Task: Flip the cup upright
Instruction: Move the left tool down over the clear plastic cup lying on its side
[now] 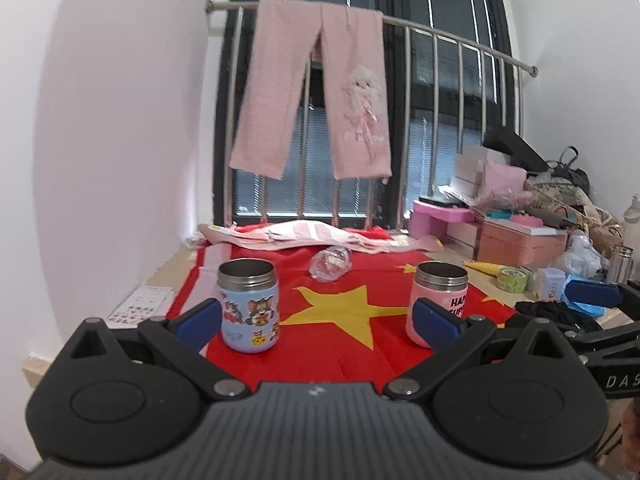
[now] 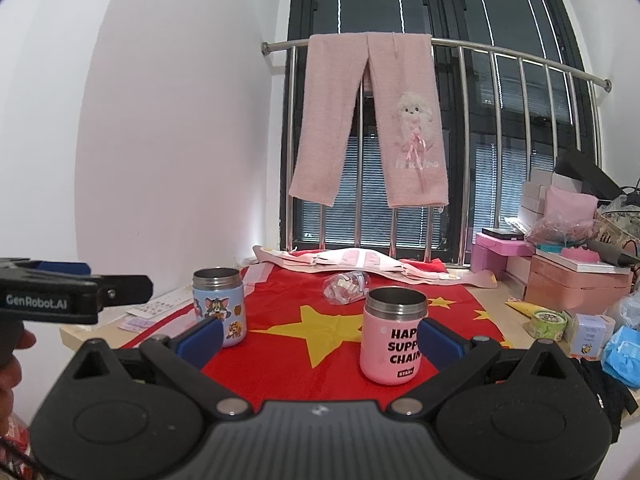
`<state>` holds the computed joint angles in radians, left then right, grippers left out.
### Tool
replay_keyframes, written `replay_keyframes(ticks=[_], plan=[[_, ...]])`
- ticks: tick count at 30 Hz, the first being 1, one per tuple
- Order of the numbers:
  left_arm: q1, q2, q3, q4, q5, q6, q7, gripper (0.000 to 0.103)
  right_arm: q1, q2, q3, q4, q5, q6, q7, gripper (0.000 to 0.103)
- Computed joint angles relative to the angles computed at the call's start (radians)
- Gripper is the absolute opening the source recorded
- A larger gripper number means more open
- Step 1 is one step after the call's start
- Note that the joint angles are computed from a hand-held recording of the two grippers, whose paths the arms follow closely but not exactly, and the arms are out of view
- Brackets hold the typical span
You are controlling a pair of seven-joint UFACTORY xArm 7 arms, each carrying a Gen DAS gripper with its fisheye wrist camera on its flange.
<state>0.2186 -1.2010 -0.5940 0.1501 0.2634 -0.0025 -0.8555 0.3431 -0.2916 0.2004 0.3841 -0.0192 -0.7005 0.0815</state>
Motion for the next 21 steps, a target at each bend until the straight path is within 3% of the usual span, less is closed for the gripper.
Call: replay_keyframes(ticks=[5, 10, 15, 18, 21], plan=[[0.03, 0.275, 0.127, 0.154, 0.035, -0.04, 0.19, 0.103, 0.0, 0.072, -0.038, 0.11, -0.072, 0.064, 0.025, 0.103], [0.043, 0.54, 0.198, 0.367, 0.036, 0.035, 0.345, 0.103, -0.01, 0.195, -0.076, 0.282, -0.169, 0.144, 0.083, 0.103], [0.003, 0.799, 0.292, 0.605, 0.058, 0.115, 0.475, 0.103, -0.054, 0.35, -0.077, 0.515, -0.302, 0.246, 0.184, 0.103], [-0.07, 0.949, 0.375, 0.762, 0.056, 0.185, 0.563, 0.103, -0.123, 0.459, -0.02, 0.688, -0.407, 0.345, 0.268, 0.103], [-0.181, 1.118, 0.483, 0.975, -0.071, 0.319, 0.731, 0.103, -0.255, 0.599, 0.141, 0.895, -0.477, 0.491, 0.3, 0.103]])
